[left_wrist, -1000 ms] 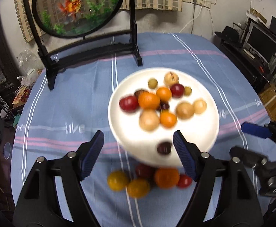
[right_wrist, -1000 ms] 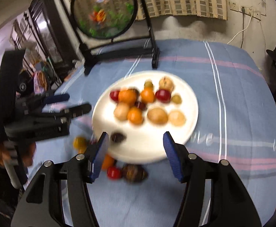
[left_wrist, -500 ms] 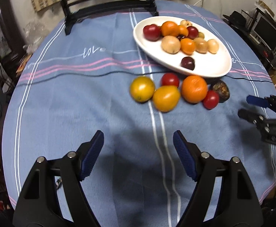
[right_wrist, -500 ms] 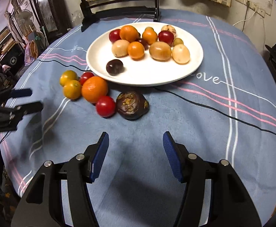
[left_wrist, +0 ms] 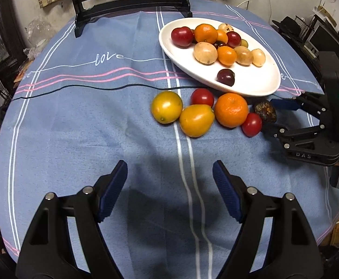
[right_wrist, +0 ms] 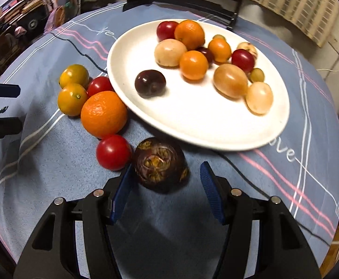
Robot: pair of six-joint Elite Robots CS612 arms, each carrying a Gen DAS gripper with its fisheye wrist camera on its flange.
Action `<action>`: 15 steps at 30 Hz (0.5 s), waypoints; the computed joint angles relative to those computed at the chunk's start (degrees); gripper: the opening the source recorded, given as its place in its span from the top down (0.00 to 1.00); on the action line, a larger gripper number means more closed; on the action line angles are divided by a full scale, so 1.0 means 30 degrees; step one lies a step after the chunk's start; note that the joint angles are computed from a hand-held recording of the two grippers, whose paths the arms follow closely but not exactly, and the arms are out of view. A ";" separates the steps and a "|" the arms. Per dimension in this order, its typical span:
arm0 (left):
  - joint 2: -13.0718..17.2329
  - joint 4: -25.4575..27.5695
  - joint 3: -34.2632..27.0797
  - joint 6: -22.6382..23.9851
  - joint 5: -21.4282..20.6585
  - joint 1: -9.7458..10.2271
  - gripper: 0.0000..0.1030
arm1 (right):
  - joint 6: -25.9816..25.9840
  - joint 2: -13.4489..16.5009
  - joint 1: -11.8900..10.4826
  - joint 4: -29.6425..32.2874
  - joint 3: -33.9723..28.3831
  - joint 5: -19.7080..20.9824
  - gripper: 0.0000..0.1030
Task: Organize fruits
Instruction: 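Grasp the dark mangosteen with the right gripper while the left gripper grasps a yellow fruit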
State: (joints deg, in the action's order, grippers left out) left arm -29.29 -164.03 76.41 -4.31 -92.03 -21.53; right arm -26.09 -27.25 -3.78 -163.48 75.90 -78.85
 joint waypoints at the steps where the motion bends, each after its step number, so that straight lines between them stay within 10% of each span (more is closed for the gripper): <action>1: 0.0076 0.0152 -0.0180 -0.0225 -0.0126 0.0012 0.25 | -0.0004 -0.0023 -0.0049 0.0370 -0.0098 0.0360 0.55; 15: 0.1531 0.2608 -0.2951 -0.2557 -0.1955 0.0042 0.25 | 0.3149 -0.1388 -0.0915 -0.0688 0.2672 0.2152 0.55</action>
State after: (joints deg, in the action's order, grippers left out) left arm -24.70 -156.21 67.55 -11.99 -97.89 -21.40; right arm -16.65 -31.41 -6.53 -165.55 83.92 -72.39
